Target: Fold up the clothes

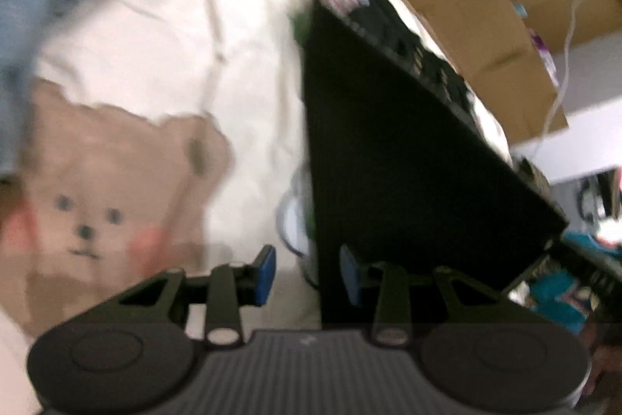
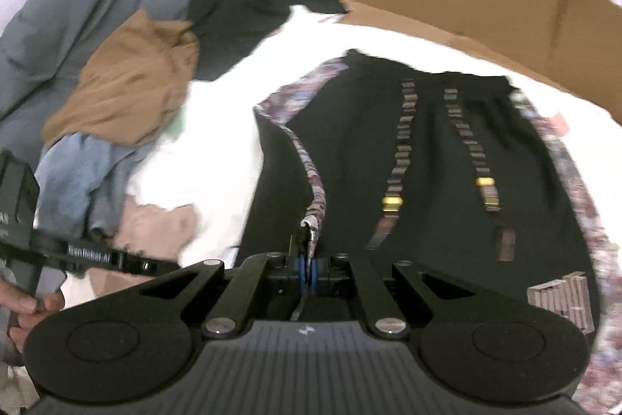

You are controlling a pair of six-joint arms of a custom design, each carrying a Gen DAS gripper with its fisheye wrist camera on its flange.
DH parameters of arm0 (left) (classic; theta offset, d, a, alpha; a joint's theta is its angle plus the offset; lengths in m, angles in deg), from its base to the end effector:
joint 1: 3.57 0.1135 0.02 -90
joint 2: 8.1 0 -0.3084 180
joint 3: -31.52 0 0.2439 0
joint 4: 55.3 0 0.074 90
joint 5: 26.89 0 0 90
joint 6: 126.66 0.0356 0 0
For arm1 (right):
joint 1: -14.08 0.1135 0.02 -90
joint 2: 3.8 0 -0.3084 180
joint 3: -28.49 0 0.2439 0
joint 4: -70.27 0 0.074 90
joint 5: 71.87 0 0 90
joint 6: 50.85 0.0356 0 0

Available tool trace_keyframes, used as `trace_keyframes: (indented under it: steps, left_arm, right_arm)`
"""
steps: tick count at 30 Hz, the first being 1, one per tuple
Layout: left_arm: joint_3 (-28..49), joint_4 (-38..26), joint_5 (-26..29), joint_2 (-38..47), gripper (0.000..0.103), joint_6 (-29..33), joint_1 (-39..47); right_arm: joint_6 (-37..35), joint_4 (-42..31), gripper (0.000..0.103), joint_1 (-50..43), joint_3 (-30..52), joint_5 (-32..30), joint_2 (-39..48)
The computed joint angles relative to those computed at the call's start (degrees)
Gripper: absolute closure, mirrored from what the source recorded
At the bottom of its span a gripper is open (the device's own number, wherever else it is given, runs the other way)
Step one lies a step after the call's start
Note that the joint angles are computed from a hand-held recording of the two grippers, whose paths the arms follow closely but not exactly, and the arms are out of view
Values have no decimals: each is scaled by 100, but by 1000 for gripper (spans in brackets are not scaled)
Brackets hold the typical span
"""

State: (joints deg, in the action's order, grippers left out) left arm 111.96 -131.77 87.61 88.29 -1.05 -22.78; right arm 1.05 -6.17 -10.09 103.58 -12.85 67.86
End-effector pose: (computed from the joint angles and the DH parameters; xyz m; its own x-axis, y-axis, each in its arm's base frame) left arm 0.2637 -0.1075 0.2467 -0.6023 0.7710 -0.2069 0.7793 0.5119 -0.3614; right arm 0.1872 -0.0639 0.3209 -0.8185 -0.2125 -0.5337 -0.3701 0.9056 0.2071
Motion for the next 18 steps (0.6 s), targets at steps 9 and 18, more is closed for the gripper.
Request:
trace_keyframes:
  steps: [9,18]
  left_arm:
    - [-506,127,-187,116,65,85,-615]
    - [-966,170,-504,51,65,23,-1398]
  right_arm:
    - [-2078,-1249,102,-1062,1496,91,1442]
    - [-2773,-1516,102,-1894,1687,-331,1805]
